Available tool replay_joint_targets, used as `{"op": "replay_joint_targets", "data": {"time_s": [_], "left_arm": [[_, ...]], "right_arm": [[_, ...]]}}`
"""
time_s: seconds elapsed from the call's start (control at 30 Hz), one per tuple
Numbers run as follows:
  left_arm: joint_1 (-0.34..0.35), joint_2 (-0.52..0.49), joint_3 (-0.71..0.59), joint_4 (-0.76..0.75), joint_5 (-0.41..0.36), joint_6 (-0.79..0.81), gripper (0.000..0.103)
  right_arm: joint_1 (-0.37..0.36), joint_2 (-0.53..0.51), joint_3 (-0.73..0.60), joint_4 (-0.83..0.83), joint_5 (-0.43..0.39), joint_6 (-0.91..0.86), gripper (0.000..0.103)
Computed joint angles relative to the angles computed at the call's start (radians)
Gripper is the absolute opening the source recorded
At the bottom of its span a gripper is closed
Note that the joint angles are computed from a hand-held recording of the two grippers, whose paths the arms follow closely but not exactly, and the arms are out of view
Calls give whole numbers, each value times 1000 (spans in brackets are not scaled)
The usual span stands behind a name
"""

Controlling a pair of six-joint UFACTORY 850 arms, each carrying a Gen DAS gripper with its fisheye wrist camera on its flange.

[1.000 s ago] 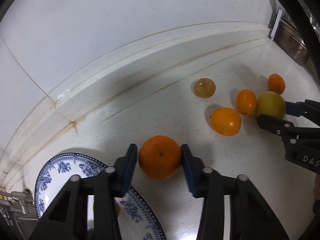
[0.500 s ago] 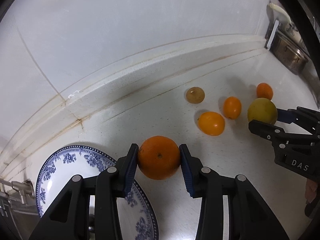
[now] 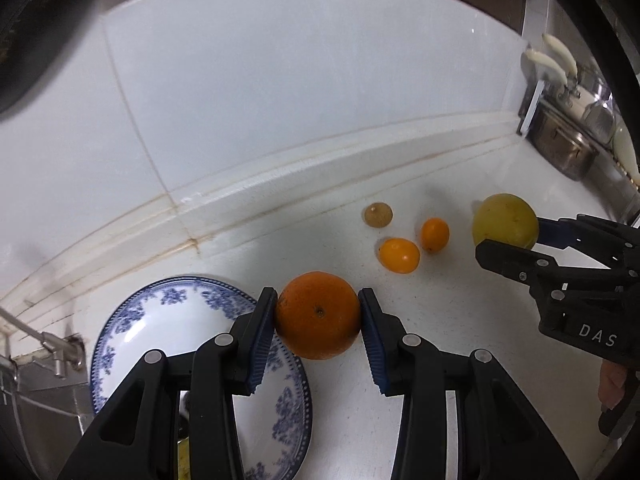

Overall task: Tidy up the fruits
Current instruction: 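Carry the orange in the left tool while the right tool carries the yellow pear toward the plate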

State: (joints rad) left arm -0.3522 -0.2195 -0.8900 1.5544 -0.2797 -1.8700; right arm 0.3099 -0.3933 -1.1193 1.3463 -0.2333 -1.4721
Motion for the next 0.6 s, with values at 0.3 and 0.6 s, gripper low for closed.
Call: {"op": "replay_joint_targets", "data": {"time_s": [0.3, 0.6], "left_arm": [[7, 71, 71, 173, -57, -202, 40], [4, 151, 137, 167, -144, -235, 40]], "right_arm": [[18, 56, 38, 141, -41, -192, 50], [47, 70, 41, 184, -80, -278, 50]]}}
